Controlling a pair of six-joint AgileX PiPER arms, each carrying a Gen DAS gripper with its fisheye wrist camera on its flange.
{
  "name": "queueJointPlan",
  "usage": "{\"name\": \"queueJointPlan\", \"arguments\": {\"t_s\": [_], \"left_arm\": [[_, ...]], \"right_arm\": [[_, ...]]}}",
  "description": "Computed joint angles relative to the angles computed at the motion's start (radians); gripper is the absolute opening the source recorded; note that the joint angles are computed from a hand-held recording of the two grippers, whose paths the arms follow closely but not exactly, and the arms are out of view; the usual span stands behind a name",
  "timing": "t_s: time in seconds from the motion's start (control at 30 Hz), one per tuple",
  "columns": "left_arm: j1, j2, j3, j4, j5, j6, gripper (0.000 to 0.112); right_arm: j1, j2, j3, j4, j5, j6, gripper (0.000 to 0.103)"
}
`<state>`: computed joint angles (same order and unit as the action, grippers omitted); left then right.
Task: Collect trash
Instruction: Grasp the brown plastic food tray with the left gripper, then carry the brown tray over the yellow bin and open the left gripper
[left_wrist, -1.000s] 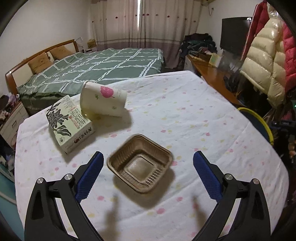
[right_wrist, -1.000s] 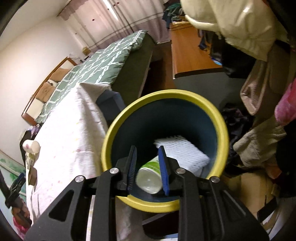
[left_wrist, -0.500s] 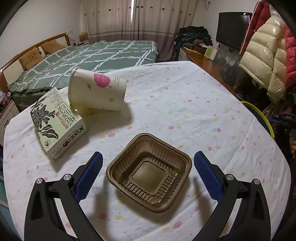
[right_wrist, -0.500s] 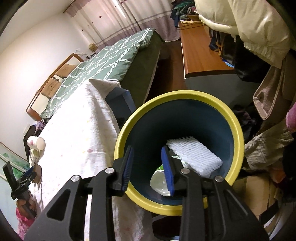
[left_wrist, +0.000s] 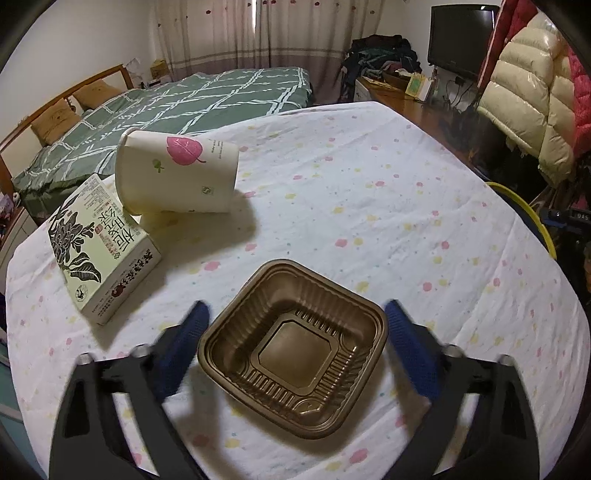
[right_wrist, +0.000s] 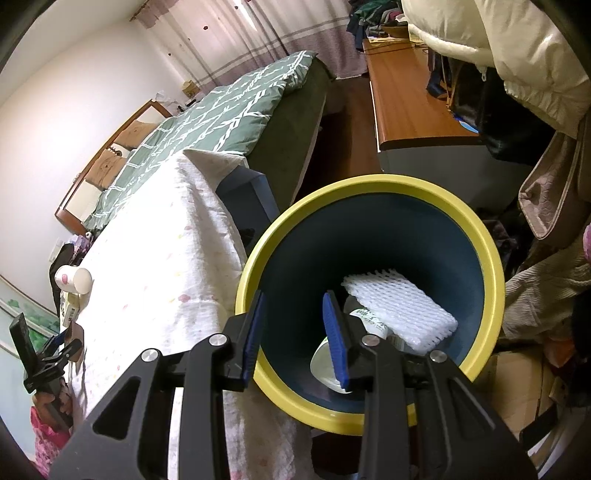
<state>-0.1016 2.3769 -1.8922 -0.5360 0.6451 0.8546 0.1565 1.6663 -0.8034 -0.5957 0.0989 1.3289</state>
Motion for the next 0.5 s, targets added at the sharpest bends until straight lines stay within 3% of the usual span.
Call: {"name": "queueJointPlan", "arguments": {"t_s": [0.33, 0.5], "left_arm": [[-0.051, -0.154, 0.183, -0.085, -0.089, 0.090, 0.083], [-0.140, -0.213, 0.195, -0.128, -0.063, 0.112, 0.083]], "right_arm": [[0.020, -0.075, 0.062, -0.330, 0.014, 0.342, 0.031], [0.027, -0.139, 0.123, -0.455, 0.042, 0.466, 0.031]]}}
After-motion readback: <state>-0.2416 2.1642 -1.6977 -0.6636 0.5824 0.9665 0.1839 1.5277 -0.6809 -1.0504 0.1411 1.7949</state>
